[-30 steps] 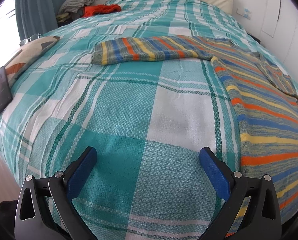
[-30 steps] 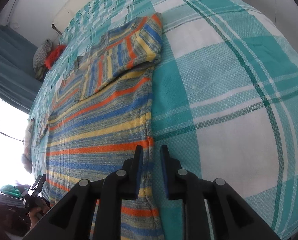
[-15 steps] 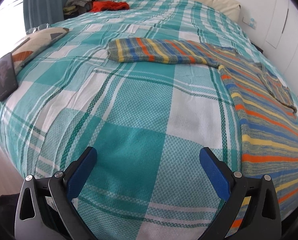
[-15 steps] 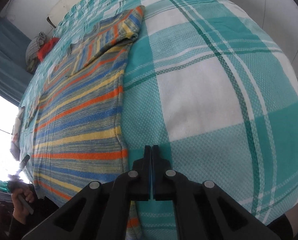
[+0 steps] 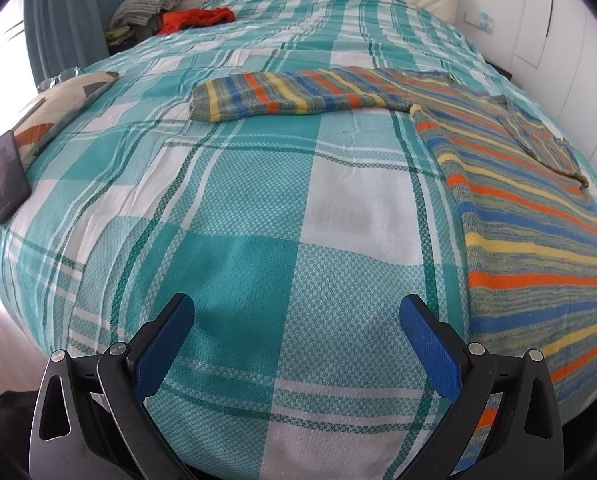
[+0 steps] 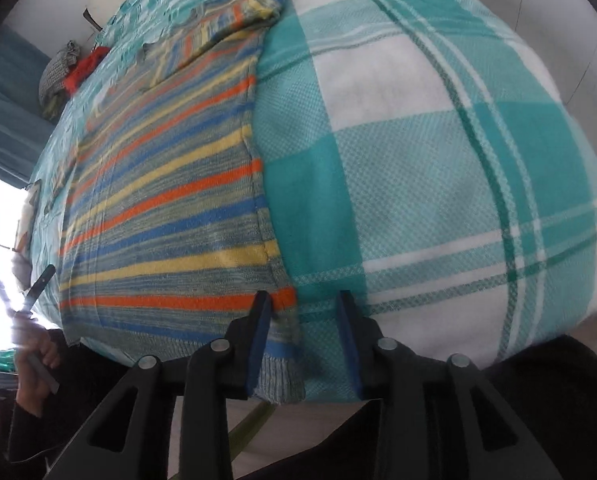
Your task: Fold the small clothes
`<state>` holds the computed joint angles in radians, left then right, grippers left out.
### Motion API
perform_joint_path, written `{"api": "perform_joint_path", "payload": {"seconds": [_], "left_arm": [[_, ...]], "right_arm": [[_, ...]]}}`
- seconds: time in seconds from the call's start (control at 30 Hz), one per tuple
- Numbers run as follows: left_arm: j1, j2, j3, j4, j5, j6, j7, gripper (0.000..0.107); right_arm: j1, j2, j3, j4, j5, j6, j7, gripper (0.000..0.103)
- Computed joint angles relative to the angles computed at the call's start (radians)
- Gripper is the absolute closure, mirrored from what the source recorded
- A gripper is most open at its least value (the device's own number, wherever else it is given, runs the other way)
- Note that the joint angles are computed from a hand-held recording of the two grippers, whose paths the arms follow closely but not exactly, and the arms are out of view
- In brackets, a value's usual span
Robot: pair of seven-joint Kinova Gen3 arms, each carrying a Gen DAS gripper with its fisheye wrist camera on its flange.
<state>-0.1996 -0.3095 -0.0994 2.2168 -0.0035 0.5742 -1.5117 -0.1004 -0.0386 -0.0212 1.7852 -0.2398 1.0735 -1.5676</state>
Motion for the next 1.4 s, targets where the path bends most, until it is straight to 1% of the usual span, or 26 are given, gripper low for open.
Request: {"api": "perform_joint_path", "payload": {"seconds": [0.07,0.13,0.17,0.2,0.27,0.33,0.37,0.4,0.47,0.53,0.6,0.7,0.73,0.77,0.83,0.9,0.93,1.0,1.03,1.07,1.1,1.17,1.23,1.27,1.33,1.4], "left_arm": [[0.045,-0.002,-0.032,0.006,-0.034,-0.008,0.049,0.005],[0.132,0.008,-0.091,-0.007,-0.094,0.005,0.122,0.005],[0.159,0.01,-0.111,-0.012,-0.112,0.013,0.141,0.005],[0.173,0.011,-0.123,-0.013,-0.117,0.014,0.143,0.005],[0.17,0.01,-0.136,-0.008,-0.088,0.001,0.1,0.005],[0.1,0.011,-0.101,-0.003,-0.012,-0.006,0.019,0.005],[0.077,0.011,-0.096,0.001,0.027,-0.011,-0.022,0.005],[0.072,0.015,-0.11,0.0,0.068,-0.008,-0.063,0.005],[0.113,0.027,-0.189,-0.017,0.149,0.013,-0.14,0.005],[0.153,0.061,-0.281,-0.065,0.23,0.061,-0.205,0.005],[0.167,0.107,-0.374,-0.126,0.312,0.096,-0.272,0.005],[0.176,0.218,-0.513,-0.259,0.434,0.145,-0.333,0.005],[0.175,0.264,-0.553,-0.305,0.474,0.151,-0.344,0.005],[0.156,0.31,-0.574,-0.351,0.515,0.161,-0.351,0.005],[0.081,0.403,-0.568,-0.439,0.596,0.201,-0.351,0.006],[-0.003,0.496,-0.522,-0.518,0.674,0.267,-0.369,0.007],[-0.023,0.533,-0.508,-0.555,0.695,0.301,-0.366,0.009],[-0.008,0.584,-0.505,-0.599,0.688,0.335,-0.345,0.026],[0.027,0.609,-0.526,-0.624,0.66,0.353,-0.321,0.051],[0.074,0.633,-0.556,-0.646,0.62,0.358,-0.297,0.09],[0.12,0.656,-0.592,-0.674,0.579,0.365,-0.289,0.106],[0.213,0.669,-0.646,-0.725,0.498,0.367,-0.275,0.107],[0.305,0.635,-0.661,-0.771,0.416,0.346,-0.246,0.107],[0.339,0.61,-0.646,-0.794,0.376,0.33,-0.226,0.107],[0.372,0.566,-0.57,-0.87,0.318,0.338,-0.203,0.107],[0.377,0.542,-0.477,-0.949,0.323,0.353,-0.226,0.107]], "right_arm": [[-0.054,-0.066,0.006,0.035,0.036,-0.067,-0.037,0.06],[-0.102,-0.117,0.023,0.074,0.027,-0.148,-0.059,0.057],[-0.11,-0.14,0.009,0.092,0.027,-0.189,-0.077,0.051],[-0.105,-0.155,-0.013,0.103,0.025,-0.229,-0.088,0.048],[-0.069,-0.179,-0.096,0.127,0.044,-0.311,-0.131,0.039],[-0.061,-0.18,-0.168,0.149,0.104,-0.392,-0.207,0.039],[-0.066,-0.184,-0.189,0.171,0.134,-0.433,-0.248,0.039],[-0.074,-0.184,-0.205,0.196,0.161,-0.473,-0.287,0.039],[-0.095,-0.18,-0.211,0.226,0.178,-0.508,-0.322,0.039],[-0.148,-0.16,-0.167,0.23,0.156,-0.502,-0.296,0.039],[-0.169,-0.153,-0.155,0.232,0.162,-0.504,-0.281,0.039],[-0.178,-0.149,-0.157,0.233,0.187,-0.511,-0.267,0.039],[-0.178,-0.149,-0.157,0.237,0.193,-0.519,-0.264,0.039],[-0.181,-0.147,-0.153,0.24,0.191,-0.524,-0.264,0.039],[-0.185,-0.132,-0.144,0.235,0.184,-0.518,-0.266,0.039],[-0.183,-0.109,-0.147,0.226,0.183,-0.507,-0.271,0.039],[-0.182,-0.099,-0.152,0.221,0.192,-0.502,-0.282,0.039],[-0.185,-0.088,-0.163,0.216,0.212,-0.5,-0.3,0.039],[-0.189,-0.084,-0.169,0.214,0.227,-0.498,-0.308,0.039],[-0.193,-0.082,-0.176,0.211,0.247,-0.492,-0.32,0.039],[-0.198,-0.079,-0.181,0.21,0.262,-0.491,-0.326,0.039],[-0.211,-0.08,-0.178,0.21,0.267,-0.492,-0.318,0.039],[-0.22,-0.09,-0.167,0.218,0.252,-0.505,-0.3,0.039],[-0.223,-0.096,-0.156,0.222,0.228,-0.513,-0.281,0.039],[-0.23,-0.105,-0.131,0.226,0.17,-0.516,-0.23,0.039],[-0.233,-0.11,-0.119,0.231,0.128,-0.521,-0.185,0.039]]}}
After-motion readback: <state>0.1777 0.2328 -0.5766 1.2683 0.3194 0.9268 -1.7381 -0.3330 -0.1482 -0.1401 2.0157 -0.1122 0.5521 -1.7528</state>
